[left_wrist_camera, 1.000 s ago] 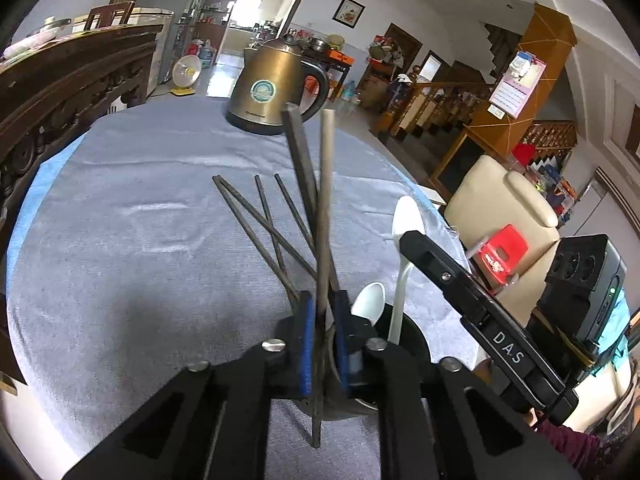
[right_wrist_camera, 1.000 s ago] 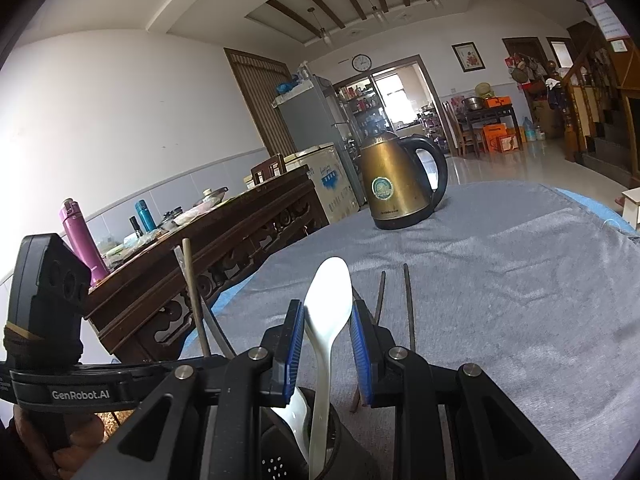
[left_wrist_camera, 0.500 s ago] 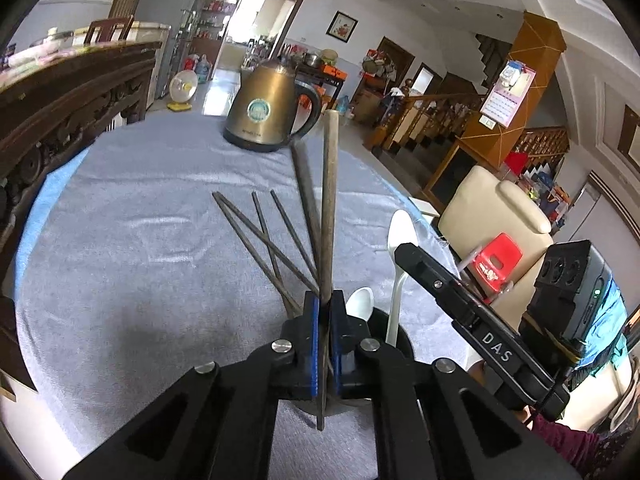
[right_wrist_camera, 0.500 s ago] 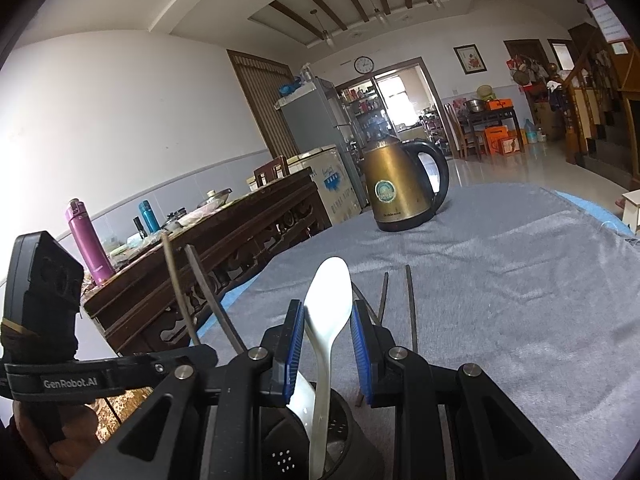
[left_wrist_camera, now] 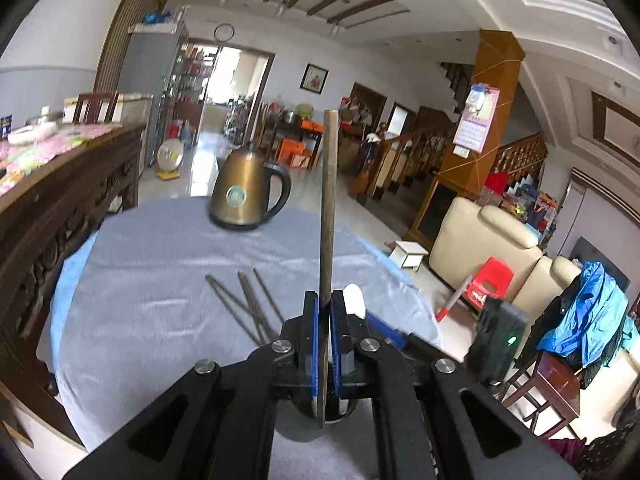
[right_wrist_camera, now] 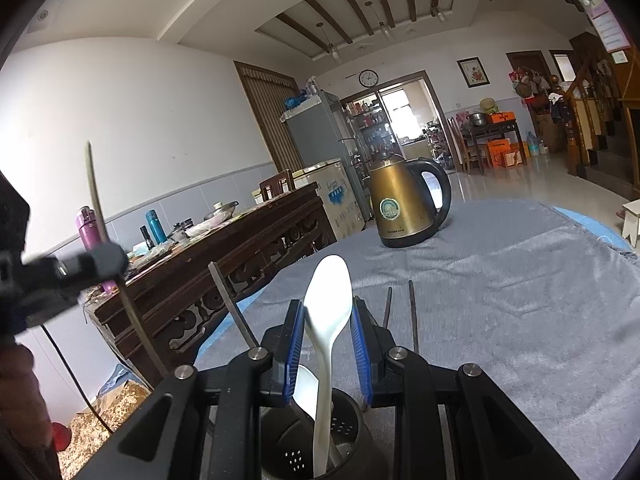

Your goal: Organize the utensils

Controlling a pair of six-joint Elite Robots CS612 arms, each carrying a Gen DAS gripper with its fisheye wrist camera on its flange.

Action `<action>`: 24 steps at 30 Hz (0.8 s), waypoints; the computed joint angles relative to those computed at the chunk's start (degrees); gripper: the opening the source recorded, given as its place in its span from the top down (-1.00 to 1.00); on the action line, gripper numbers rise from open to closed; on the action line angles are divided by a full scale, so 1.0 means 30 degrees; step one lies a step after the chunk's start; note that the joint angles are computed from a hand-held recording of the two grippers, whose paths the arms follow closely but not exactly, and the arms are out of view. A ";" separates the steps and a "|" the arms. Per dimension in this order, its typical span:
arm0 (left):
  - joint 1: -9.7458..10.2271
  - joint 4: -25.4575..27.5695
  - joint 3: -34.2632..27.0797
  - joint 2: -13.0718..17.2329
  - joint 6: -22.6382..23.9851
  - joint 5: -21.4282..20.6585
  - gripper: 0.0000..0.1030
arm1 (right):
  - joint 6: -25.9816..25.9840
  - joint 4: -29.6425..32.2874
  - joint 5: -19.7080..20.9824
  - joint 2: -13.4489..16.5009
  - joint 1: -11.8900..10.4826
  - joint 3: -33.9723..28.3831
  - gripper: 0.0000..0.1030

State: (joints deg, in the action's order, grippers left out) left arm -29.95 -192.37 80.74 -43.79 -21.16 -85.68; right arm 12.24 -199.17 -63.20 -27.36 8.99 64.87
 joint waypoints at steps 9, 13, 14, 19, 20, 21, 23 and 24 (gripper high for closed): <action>-0.0174 0.0110 -0.0663 0.0494 0.0040 0.1341 0.89 | 0.0036 -0.0027 0.0109 -0.0100 -0.0075 0.0245 0.50; -0.0044 0.1160 -0.0984 0.0833 -0.0966 0.1263 0.89 | 0.0158 -0.0089 0.0149 -0.0181 -0.0159 0.0458 0.50; -0.0019 0.1423 -0.1073 0.0926 -0.1155 0.1236 0.89 | 0.0168 -0.0081 0.0162 -0.0188 -0.0173 0.0480 0.50; 0.0013 0.2775 -0.1446 0.1251 -0.1631 0.0954 0.89 | 0.0156 0.0017 0.0380 -0.0301 -0.0245 0.0701 0.50; 0.0000 0.2929 -0.1458 0.1266 -0.1660 0.0900 0.89 | 0.0104 0.0039 0.0430 -0.0324 -0.0253 0.0741 0.50; -0.0002 0.3160 -0.1497 0.1296 -0.1685 0.0789 0.89 | 0.0060 0.0071 0.0473 -0.0334 -0.0265 0.0761 0.50; -0.0004 0.3467 -0.1483 0.1300 -0.1715 0.0652 0.89 | 0.0036 0.0165 0.0616 -0.0355 -0.0295 0.0799 0.50; -0.0007 0.3588 -0.1458 0.1296 -0.1722 0.0629 0.89 | 0.0024 0.0187 0.0668 -0.0395 -0.0305 0.0872 0.50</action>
State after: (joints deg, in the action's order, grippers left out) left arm -29.97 -181.61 76.36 -39.90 -26.33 -83.79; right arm 12.31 -198.61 -61.20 -28.55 8.07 67.49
